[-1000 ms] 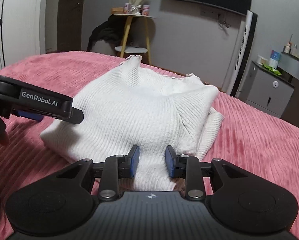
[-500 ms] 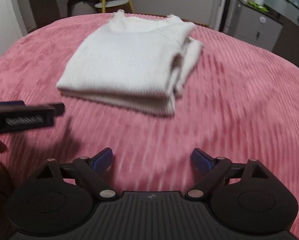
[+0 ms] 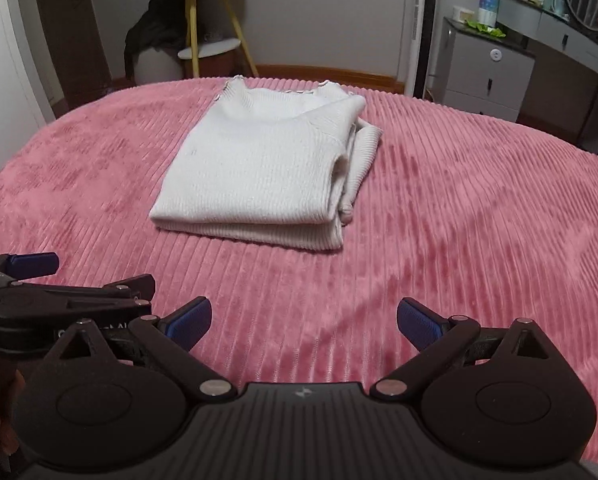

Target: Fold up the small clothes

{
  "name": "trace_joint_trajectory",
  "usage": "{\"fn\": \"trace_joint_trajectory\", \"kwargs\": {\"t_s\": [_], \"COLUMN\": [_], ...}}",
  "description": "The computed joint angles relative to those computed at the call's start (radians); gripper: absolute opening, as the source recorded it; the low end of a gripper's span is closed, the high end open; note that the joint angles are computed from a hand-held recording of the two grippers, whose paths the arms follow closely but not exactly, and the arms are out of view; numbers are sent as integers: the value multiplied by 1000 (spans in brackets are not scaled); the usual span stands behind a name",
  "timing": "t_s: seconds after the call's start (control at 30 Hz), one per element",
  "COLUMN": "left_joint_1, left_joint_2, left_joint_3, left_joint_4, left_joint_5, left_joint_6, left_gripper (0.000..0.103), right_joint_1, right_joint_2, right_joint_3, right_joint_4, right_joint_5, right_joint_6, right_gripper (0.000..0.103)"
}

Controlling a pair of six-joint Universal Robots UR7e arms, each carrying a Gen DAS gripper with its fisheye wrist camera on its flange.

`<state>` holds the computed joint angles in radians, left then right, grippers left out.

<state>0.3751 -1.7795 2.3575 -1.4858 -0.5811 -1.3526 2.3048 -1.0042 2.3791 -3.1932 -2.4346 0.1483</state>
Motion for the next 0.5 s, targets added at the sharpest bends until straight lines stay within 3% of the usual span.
{"fn": "trace_joint_trajectory", "kwargs": {"t_s": [0.13,0.23,0.5], "left_joint_1": [16,24,62], "left_joint_2": [-7,10,41], "left_joint_3": [-26,-55,-95], "left_joint_4": [-11,25,-6], "left_joint_5": [-7,16,22], "left_joint_6": [4,-15,21], "left_gripper": [103,103,103], "right_joint_1": [4,-3,-10], "right_joint_2": [-18,-29,-8], "right_joint_3": [-58,-84,-133], "right_joint_4": [185,251,268], "right_joint_5": [-35,-29,-45], "right_joint_6": [37,76,52], "right_gripper": [99,99,99]}}
